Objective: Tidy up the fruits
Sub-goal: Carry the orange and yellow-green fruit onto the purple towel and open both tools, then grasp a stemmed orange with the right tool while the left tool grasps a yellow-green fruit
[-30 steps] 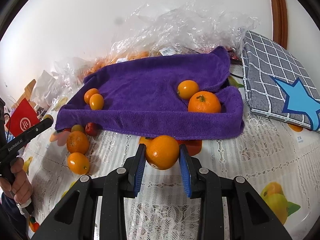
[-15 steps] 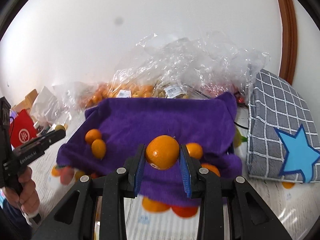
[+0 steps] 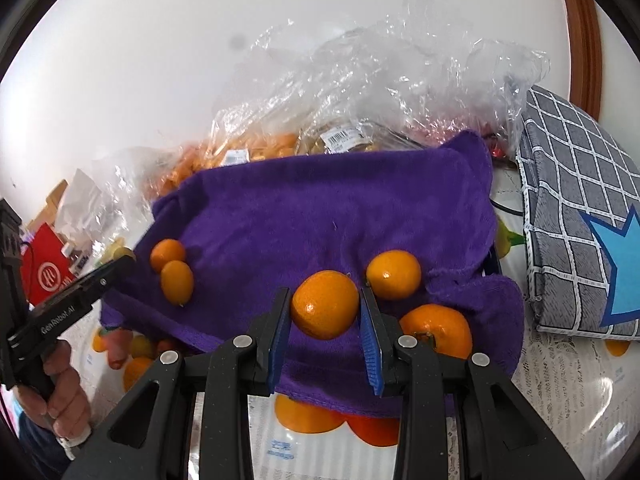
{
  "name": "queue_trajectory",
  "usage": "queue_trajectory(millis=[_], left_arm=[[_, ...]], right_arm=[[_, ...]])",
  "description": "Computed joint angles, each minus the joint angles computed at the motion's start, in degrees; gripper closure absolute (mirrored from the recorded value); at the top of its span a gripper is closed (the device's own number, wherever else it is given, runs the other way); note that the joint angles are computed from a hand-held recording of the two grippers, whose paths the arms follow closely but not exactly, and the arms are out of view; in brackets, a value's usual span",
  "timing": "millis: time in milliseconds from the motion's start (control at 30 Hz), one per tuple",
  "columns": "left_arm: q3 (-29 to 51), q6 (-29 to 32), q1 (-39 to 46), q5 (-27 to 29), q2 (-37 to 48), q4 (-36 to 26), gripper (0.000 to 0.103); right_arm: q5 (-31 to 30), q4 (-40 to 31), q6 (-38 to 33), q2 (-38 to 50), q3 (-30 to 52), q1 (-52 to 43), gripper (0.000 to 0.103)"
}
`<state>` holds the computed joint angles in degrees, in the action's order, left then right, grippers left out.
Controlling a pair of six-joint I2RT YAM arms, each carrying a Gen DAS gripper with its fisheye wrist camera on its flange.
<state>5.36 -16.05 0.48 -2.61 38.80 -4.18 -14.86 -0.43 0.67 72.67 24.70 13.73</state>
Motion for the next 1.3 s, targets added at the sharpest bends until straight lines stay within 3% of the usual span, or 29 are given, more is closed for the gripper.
queue_trajectory(millis=[600, 667, 733, 900, 1000, 1300], left_arm=[[0.97, -1.76, -5.95, -8.65, 3.62, -0.31, 0.078], [1.09, -1.9, -6.56, -9.23, 3.57, -0.59, 0.078], [1.16, -2.12, -7.1, -9.73, 3.56, -0.85, 0.078], [0.87, -1.74, -6.79, -8.42, 2.12, -1.46, 0.077], [0.72, -1.92, -6.89, -8.43, 1.29, -1.86, 0.072], [-1.07, -0.17, 0.25, 0.15, -11.75, -9.84, 0.068]], right_arm=[[5.8, 1.33, -0.4, 1.44, -0.65, 3.45, 0.07], [5.93, 1.72, -0.31, 0.75, -1.11, 3.45, 0.067], [4.97, 1.91, -0.47, 0.02, -1.43, 2.84, 0.057], [3.87, 1.52, 0.09, -5.21, -3.41, 1.6, 0.042], [3.78, 0.23, 0.82, -8.79, -4.55, 1.01, 0.038], [5.32, -11.82, 5.37, -25.23, -8.35, 3.92, 0.038]])
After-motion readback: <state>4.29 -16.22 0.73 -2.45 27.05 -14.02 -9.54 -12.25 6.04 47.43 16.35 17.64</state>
